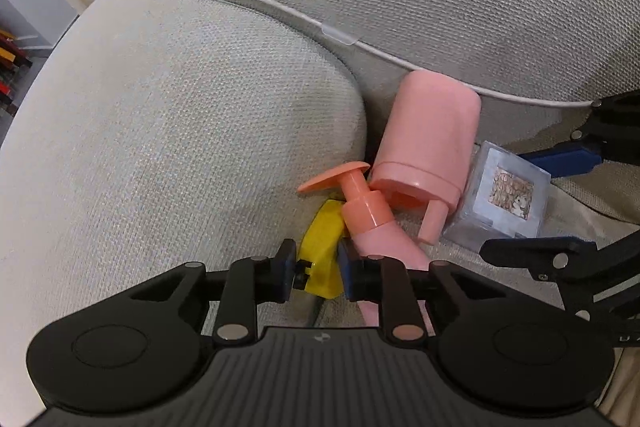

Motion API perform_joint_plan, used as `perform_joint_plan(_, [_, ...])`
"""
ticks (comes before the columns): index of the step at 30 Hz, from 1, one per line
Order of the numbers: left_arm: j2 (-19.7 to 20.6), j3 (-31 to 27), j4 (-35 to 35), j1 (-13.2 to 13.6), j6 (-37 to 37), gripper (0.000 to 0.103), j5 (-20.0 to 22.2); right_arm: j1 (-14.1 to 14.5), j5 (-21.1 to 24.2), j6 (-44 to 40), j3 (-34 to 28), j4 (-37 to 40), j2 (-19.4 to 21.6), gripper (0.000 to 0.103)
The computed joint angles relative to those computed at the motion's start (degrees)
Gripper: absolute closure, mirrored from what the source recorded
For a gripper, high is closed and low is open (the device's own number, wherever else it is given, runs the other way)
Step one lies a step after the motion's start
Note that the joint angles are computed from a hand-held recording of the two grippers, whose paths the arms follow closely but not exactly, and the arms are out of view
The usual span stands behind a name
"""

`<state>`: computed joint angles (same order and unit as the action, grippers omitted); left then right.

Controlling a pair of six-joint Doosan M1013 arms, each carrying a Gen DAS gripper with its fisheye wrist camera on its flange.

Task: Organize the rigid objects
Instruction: 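Grasp the yellow tape measure with the left gripper while the right grasps the clear cube box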

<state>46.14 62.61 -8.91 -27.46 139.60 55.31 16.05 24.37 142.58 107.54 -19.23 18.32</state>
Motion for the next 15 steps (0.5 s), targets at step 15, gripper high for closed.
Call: perform_joint_plan(15, [-0.22,0.97,3.59,-1.16,-5.32,0.079,-1.54,-1.23,-1.4,-3.92,0.09,4.56,0.24,0.051])
